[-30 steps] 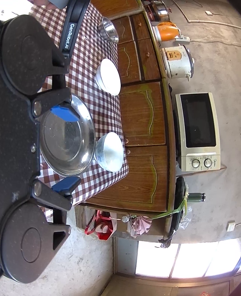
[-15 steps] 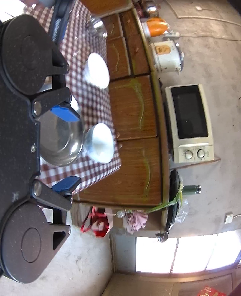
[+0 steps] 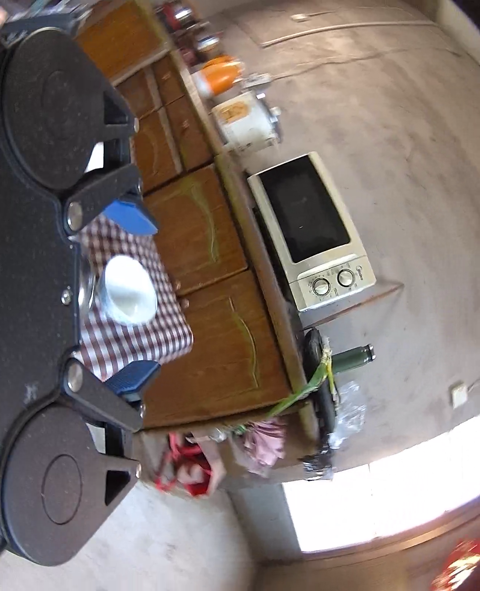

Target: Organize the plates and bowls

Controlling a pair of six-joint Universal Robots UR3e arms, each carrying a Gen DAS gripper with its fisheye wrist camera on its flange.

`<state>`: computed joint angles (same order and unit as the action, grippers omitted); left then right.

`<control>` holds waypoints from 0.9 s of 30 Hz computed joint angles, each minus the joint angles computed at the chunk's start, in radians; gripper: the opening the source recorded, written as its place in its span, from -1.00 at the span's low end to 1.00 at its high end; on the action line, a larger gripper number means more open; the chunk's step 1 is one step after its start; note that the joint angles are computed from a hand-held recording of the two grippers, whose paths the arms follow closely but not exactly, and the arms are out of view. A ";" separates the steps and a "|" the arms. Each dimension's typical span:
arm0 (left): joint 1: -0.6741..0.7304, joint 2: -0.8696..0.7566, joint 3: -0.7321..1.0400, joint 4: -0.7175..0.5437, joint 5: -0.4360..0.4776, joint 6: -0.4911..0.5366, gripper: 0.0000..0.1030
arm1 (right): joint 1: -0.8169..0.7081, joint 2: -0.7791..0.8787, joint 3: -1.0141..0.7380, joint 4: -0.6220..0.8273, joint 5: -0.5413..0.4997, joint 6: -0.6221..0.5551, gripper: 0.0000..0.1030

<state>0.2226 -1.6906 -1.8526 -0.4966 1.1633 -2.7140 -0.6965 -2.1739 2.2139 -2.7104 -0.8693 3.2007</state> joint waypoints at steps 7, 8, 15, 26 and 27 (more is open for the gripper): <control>-0.015 -0.057 0.036 0.027 0.023 -0.011 0.55 | 0.254 0.183 0.054 -0.177 -0.256 -0.056 0.73; -0.016 -0.067 0.042 0.031 0.028 -0.012 0.55 | 0.294 0.231 0.058 -0.215 -0.290 -0.059 0.73; -0.029 -0.151 0.121 0.023 0.063 -0.026 0.55 | 0.446 0.483 0.044 -0.380 -0.413 -0.010 0.73; -0.068 -0.263 0.223 0.020 0.101 -0.029 0.56 | 0.483 0.655 -0.010 -0.486 -0.470 0.024 0.73; -0.072 -0.274 0.233 0.019 0.106 -0.028 0.56 | 0.485 0.669 -0.015 -0.494 -0.475 0.027 0.73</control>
<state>0.1504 -1.9642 -1.6193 -0.4778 1.2691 -2.7425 -0.2112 -1.5046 2.1990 -3.2045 -1.3446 3.2273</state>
